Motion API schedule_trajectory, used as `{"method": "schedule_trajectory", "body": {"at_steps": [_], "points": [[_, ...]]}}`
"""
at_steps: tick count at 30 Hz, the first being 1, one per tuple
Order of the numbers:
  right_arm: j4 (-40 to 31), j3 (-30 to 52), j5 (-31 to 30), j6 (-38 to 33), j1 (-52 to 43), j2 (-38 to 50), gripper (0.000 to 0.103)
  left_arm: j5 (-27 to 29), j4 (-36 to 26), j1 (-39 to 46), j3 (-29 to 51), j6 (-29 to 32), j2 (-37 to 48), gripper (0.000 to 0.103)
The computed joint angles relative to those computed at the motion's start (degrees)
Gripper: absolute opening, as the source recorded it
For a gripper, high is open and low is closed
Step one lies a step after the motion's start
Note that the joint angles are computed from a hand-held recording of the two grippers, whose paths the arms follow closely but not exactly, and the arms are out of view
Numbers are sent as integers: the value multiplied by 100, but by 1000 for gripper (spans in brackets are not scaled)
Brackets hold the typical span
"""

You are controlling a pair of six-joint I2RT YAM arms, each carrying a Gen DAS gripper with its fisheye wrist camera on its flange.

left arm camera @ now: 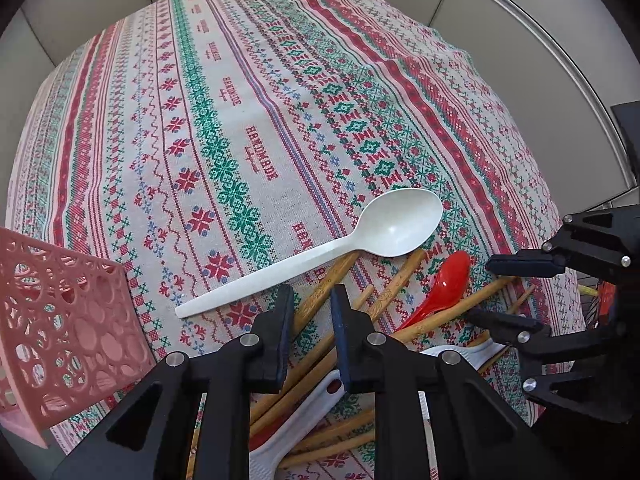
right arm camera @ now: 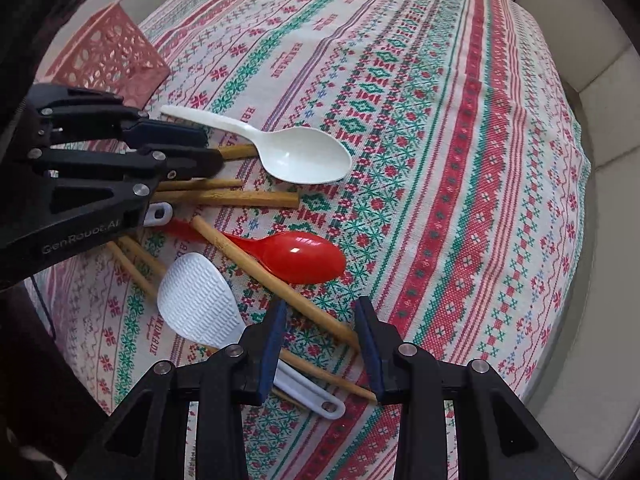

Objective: Organize utensils
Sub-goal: 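Close the right tool on a wooden chopstick while the left tool grasps another chopstick, then lift both held chopsticks upright and carry them over the pink basket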

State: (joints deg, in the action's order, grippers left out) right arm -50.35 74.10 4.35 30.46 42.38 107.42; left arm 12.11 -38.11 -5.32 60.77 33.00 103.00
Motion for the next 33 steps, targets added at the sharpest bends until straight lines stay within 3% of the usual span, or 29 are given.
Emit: {"method": "schedule_trajectory", "body": {"at_steps": [1, 5, 8, 9, 18, 23, 29, 33], "points": [[40, 18, 11, -88, -4, 23, 26, 27, -6, 5, 14, -12, 12, 20], [206, -6, 24, -211, -3, 18, 20, 194, -63, 99, 115, -62, 86, 17], [100, -46, 77, -25, 179, -258, 9, 486, -333, 317, 315, -46, 100, 0], [119, -112, 98, 34, 176, -383, 8, 578, -449, 363, 401, -68, 127, 0], [-130, -633, -2, 680, -512, -1131, 7, 669, -423, 329, 315, 137, -106, 1], [-135, -930, -173, 809, -836, -1175, 9, 341, -418, 57, 418, 176, 164, 3], [119, -1174, -314, 828, -1043, -1257, 19, 97, -148, -142, 400, -14, 257, 16], [333, -1229, -396, 775, -1314, -1289, 19, -85, 104, -364, 371, -163, 298, 16]]}}
